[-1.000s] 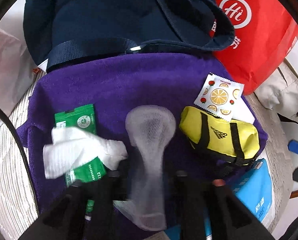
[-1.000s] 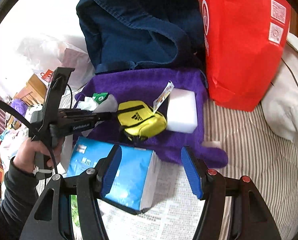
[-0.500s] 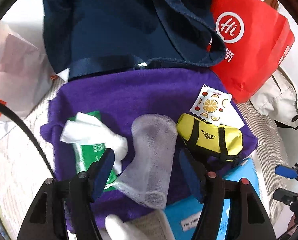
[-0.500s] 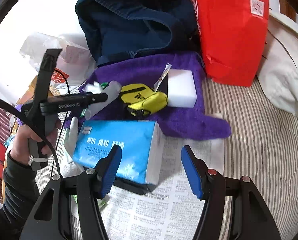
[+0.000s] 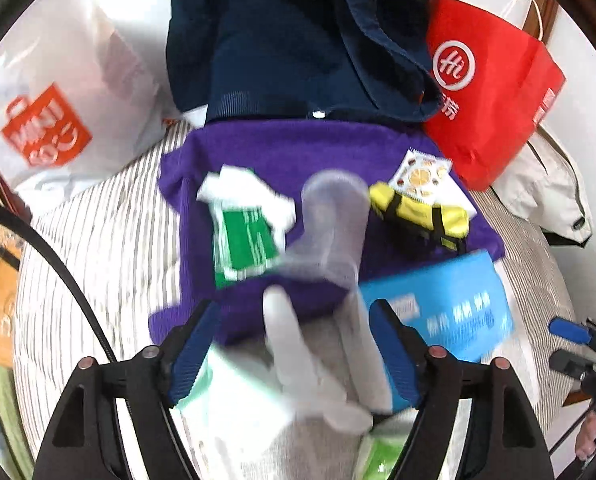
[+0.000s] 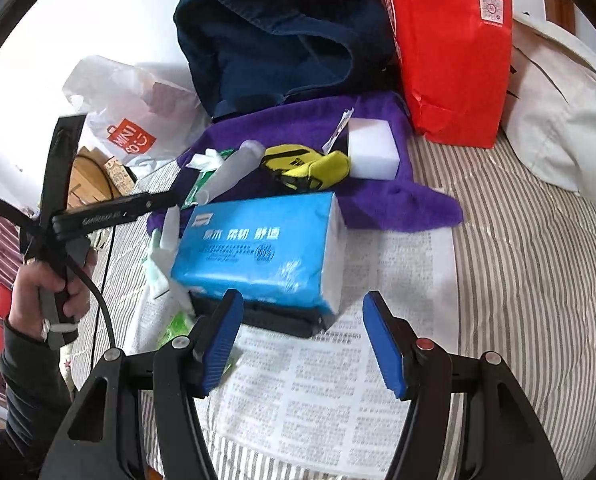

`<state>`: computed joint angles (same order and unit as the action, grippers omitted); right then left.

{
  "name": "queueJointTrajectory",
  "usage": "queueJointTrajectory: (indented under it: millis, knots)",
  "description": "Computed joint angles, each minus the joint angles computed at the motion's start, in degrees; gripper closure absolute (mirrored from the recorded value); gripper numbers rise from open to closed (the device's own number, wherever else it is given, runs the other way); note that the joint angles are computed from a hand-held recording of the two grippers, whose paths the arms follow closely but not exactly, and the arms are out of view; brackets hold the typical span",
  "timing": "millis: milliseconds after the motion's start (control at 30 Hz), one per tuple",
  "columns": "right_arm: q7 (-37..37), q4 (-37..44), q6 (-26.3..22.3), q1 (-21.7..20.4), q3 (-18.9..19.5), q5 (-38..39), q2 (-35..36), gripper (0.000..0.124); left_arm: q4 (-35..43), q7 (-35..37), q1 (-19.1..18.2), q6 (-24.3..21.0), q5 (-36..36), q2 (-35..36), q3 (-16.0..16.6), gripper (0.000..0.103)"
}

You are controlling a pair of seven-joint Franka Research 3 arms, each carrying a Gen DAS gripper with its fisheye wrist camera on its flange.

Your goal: Organize soft objects

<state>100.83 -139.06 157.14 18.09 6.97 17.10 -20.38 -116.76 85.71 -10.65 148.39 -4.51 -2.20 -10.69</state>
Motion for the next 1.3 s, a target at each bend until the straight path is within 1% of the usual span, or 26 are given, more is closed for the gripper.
queueJointTrajectory:
  millis: [33,100,167,300,400,533,567,600,633,667,700,733,800,867,967,1033,1100,1167,1233,1300]
  knots:
    - [-0.1,-0.5,0.1,0.4,-0.1,0.5,-0.5,0.062,-1.2,0.6,0.0,0.3,-0.7,-0.8,0.1,0.026]
    - [-0.3,-1.3,0.2,0.8,-0.1,1.0,-1.3,0.061,-3.4,-0.3,0.0,0.5,0.1,-1.7,0.1,0.026]
    - [-0.2,-2.0,0.3,1.1,0.1,1.3,-1.9,0.061,-4.4,-1.3,-0.1,0.2,0.4,-1.4,0.2,0.026]
    - [0.2,-3.2,0.3,1.6,0.4,1.8,-2.9,0.061,-5.8,-4.8,0.0,0.2,3.2,-0.1,-0.2,0.026]
    - [0.4,-4.4,0.1,1.9,0.7,2.0,-4.0,0.061,-7.4,-7.2,-0.1,2.5,6.2,-0.3,-0.5,0.025]
    - [0.7,-6.3,-0.2,1.9,1.1,1.3,-5.4,0.061,-8.7,-12.3,-0.2,3.7,13.1,-0.6,-1.0,0.026]
    - [1.0,-6.6,-0.4,1.9,1.2,1.2,-5.6,0.061,-8.9,-13.0,-0.3,3.9,13.9,-0.6,-1.0,0.030]
    - [1.1,-7.0,-0.4,1.9,1.2,1.2,-5.7,0.061,-9.3,-14.0,-0.3,4.1,15.3,-0.7,-1.1,0.036]
    - [1.0,-7.3,-0.3,2.1,1.0,1.5,-5.7,0.061,-9.6,-16.0,-0.2,4.1,18.0,-0.9,-1.3,0.039]
    - [1.1,-7.4,-0.3,2.2,0.9,1.6,-5.5,0.061,-10.0,-17.7,-0.1,4.5,20.3,-1.0,-1.4,0.046]
    - [1.1,-7.6,-0.2,2.2,0.9,1.7,-5.4,0.061,-10.5,-17.6,-0.3,5.1,20.5,-1.4,-1.4,0.054]
    - [1.2,-7.8,0.2,2.2,1.0,1.6,-5.1,0.061,-11.2,-17.2,-0.4,5.7,19.9,-1.9,-1.2,0.058]
    - [1.8,-7.3,0.1,1.7,1.6,0.6,-3.9,0.061,-12.4,-15.7,-0.7,6.5,18.0,-2.9,-0.7,0.072]
    - [1.8,-6.7,0.5,1.7,1.8,-0.2,-2.7,0.061,-14.0,-12.7,-1.1,7.6,13.9,-4.3,0.1,0.076]
    - [0.9,-5.3,1.8,2.3,1.8,-0.8,-0.1,0.061,-16.6,-8.3,-2.2,9.5,7.9,-6.6,1.3,0.077]
    - [-0.7,-4.4,2.9,3.3,1.0,0.2,1.7,0.061,-17.4,-6.5,-2.7,9.8,5.6,-7.2,1.7,0.077]
    - [-3.7,-3.6,4.4,5.0,-0.4,2.7,3.4,0.061,-18.2,-4.2,-3.5,11.1,1.9,-7.4,2.6,0.077]
    - [-5.7,-2.7,5.1,5.5,-0.7,3.8,4.9,0.064,-18.6,-2.9,-3.9,11.9,-0.1,-7.4,2.8,0.077]
    - [-7.5,-2.1,5.9,5.8,-0.8,4.6,6.1,0.068,-18.5,-2.4,-3.7,12.1,-0.5,-7.1,2.6,0.077]
    - [-7.7,-1.3,6.2,5.3,-0.4,4.4,7.3,0.072,-18.5,-1.9,-3.8,11.9,-1.3,-7.0,2.5,0.077]
